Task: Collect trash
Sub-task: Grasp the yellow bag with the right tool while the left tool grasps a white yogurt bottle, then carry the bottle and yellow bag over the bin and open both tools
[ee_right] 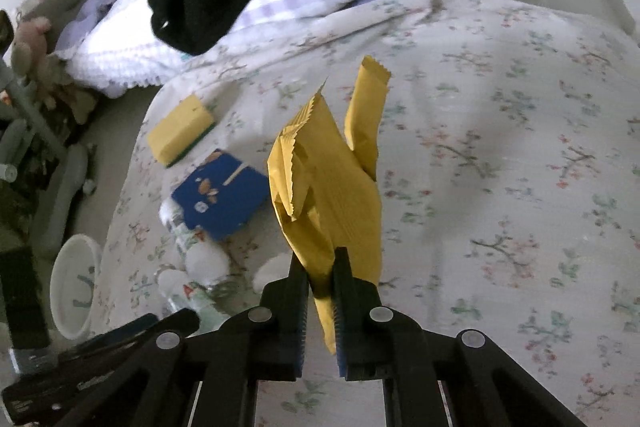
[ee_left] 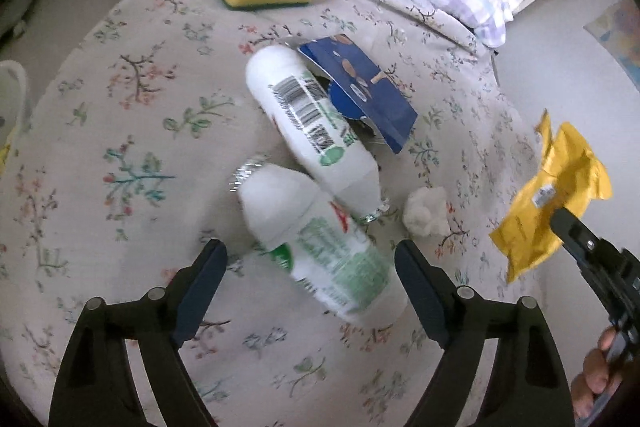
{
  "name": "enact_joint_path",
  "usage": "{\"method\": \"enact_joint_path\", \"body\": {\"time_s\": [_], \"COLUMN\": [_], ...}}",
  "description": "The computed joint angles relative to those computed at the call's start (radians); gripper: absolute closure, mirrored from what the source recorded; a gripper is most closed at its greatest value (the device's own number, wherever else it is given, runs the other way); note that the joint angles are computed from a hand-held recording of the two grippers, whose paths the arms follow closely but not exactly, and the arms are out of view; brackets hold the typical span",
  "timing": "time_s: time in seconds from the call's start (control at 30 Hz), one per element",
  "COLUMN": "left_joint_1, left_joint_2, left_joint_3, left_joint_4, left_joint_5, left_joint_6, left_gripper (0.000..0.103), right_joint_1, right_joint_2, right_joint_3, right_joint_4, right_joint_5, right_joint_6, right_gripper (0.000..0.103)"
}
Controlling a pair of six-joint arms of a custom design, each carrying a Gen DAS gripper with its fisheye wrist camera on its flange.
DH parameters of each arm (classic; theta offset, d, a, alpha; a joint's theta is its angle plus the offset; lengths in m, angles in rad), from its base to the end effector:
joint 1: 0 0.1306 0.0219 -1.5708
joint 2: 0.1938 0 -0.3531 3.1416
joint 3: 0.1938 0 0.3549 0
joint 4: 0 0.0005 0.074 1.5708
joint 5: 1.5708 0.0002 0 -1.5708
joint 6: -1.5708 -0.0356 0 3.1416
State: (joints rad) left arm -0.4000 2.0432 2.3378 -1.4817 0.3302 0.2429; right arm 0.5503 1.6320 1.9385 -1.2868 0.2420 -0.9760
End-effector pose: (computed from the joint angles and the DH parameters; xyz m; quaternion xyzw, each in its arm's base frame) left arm 0.5662 -0.2525 0.4113 0.1072 0.9629 -0.2125 0.1275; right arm 0.4391 0.2588 0.4891 0.2350 0.9209 0.1162 0.2886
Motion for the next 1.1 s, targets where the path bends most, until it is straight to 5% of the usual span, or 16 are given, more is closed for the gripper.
{"method": "enact_joint_path", "body": {"time_s": [0.2, 0.4, 0.6, 1.1], "left_joint_1": [-0.021, 0.014, 0.072, 0.21], "left_joint_2": [-0.005, -0.007, -0.044, -0.118], "left_joint_3": [-0.012, -0.011, -0.059, -0.099], "left_joint_4": [0.033, -0.006, -0.024, -0.025], "left_joint_5": [-0.075, -0.025, 0.057, 0.074], "left_joint_6": [-0.006, -0.054, -0.089, -0.167], "left_gripper": [0.034, 0.057, 0.06, 0.061], "right_joint_1": [-0.009, -0.013, 0.002, 0.058], "right_joint_2": [-0.046, -0.056, -0.026, 0.166], "right_joint_3": [-0.057, -0.073, -0.024, 0.24], "right_joint_4": [0.001, 0.006, 0.015, -0.015], "right_joint_5": [0.001, -0.01, -0.008, -0.039], "right_joint_6": [-0.001, -0.003, 0.001, 0.03], "right_gripper": [0.094, 0.094, 0.094, 0.094]}}
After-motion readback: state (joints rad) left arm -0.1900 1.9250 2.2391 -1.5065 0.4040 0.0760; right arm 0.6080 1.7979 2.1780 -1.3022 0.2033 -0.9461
